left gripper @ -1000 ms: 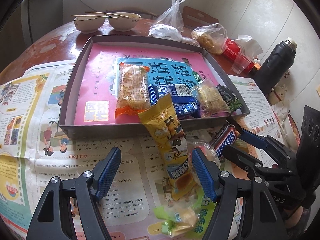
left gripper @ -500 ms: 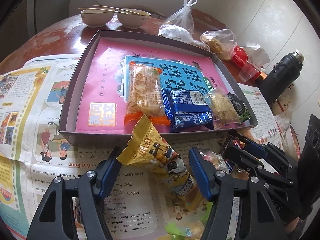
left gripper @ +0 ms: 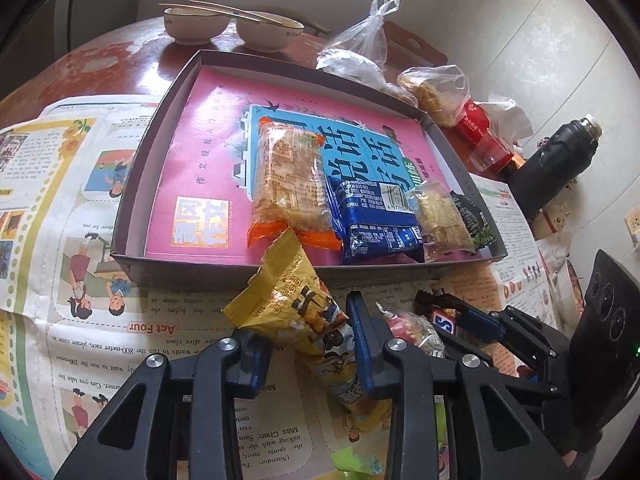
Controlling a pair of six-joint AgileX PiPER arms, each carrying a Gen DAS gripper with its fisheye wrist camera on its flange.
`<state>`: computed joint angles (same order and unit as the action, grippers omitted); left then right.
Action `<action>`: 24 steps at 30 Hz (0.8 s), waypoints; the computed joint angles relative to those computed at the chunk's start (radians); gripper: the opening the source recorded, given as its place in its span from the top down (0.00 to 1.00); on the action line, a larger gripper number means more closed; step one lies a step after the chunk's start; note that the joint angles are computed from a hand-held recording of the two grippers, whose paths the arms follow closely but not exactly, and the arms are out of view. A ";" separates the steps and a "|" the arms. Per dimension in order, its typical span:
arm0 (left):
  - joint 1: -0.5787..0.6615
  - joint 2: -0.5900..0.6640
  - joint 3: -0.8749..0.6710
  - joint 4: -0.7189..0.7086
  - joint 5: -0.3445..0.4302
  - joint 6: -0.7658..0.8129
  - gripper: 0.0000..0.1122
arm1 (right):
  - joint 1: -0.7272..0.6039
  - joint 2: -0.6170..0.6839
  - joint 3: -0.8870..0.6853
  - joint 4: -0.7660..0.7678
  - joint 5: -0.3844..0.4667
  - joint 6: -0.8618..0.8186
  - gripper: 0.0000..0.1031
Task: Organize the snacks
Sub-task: 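Close the left tool on the yellow chip bag while the right tool grips the Snickers bar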
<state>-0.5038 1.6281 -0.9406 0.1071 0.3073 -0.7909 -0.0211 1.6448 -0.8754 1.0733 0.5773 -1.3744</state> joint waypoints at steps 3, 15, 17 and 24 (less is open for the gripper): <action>-0.001 -0.009 0.007 0.010 -0.007 -0.007 0.73 | 0.017 -0.020 0.021 0.025 -0.026 -0.037 0.72; -0.004 -0.077 0.029 0.096 -0.009 -0.086 0.82 | -0.030 -0.089 0.020 0.124 0.026 -0.116 0.95; -0.011 -0.086 0.029 0.132 -0.004 -0.120 0.82 | -0.036 -0.087 0.008 0.109 0.031 -0.086 0.95; -0.017 -0.117 0.046 0.168 0.007 -0.146 0.82 | -0.105 -0.111 0.023 -0.037 0.131 0.040 0.86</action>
<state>-0.5206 1.5110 -0.8950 0.2749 0.3141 -0.9365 -0.1263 1.5335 -0.8529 1.0364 0.7083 -1.3343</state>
